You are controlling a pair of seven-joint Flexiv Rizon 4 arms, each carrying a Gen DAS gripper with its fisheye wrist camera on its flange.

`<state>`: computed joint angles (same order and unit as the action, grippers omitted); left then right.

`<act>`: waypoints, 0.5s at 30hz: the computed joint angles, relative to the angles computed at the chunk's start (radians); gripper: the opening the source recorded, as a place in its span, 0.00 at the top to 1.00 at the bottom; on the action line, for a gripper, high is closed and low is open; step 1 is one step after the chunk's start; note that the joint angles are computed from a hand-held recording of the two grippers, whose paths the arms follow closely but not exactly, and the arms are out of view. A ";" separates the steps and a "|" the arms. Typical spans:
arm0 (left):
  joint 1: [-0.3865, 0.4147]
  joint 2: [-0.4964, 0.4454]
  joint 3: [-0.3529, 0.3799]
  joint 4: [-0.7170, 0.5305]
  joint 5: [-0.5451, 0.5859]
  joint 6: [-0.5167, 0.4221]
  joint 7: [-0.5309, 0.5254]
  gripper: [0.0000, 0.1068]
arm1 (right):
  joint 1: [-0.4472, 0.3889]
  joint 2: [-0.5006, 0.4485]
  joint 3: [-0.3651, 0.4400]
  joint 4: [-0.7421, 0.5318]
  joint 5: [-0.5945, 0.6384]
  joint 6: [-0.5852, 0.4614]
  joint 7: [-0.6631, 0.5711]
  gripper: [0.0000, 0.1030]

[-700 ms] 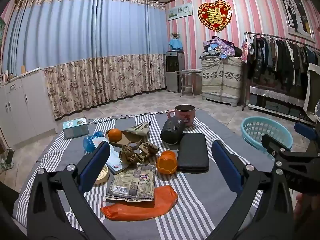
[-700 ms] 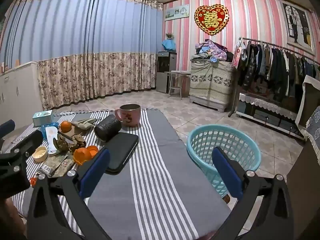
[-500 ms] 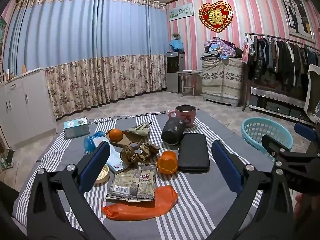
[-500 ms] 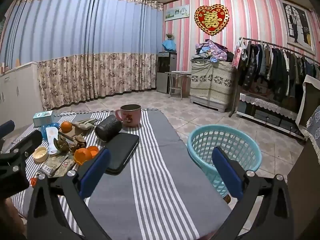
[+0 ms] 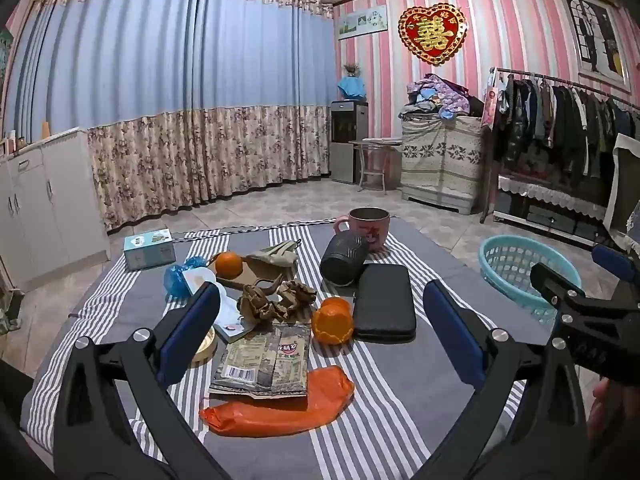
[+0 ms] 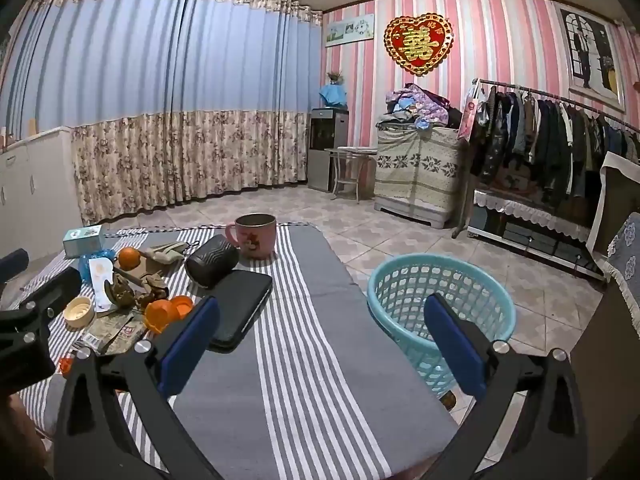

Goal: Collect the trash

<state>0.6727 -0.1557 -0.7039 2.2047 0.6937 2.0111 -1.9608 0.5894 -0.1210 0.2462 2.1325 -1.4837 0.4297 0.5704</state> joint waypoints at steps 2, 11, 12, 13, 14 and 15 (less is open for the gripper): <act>0.008 0.003 -0.004 0.001 0.004 -0.001 -0.001 0.08 | -0.002 0.002 0.000 0.001 0.001 0.003 0.000 0.03; 0.121 0.001 -0.146 0.016 -0.037 -0.030 0.044 0.08 | -0.006 -0.001 -0.002 0.003 0.004 0.013 0.003 0.03; 0.122 -0.004 -0.151 0.019 -0.047 -0.028 0.056 0.08 | -0.005 -0.002 -0.001 0.003 0.006 0.008 0.000 0.03; 0.137 -0.006 -0.171 0.022 -0.056 -0.030 0.065 0.08 | -0.004 -0.002 -0.001 0.002 0.007 0.005 -0.002 0.03; 0.142 -0.009 -0.180 0.024 -0.067 -0.032 0.077 0.08 | -0.005 -0.002 -0.002 0.002 0.007 0.007 -0.002 0.03; 0.138 -0.012 -0.179 0.027 -0.079 -0.031 0.091 0.08 | -0.005 -0.002 -0.002 0.003 0.007 0.009 -0.001 0.03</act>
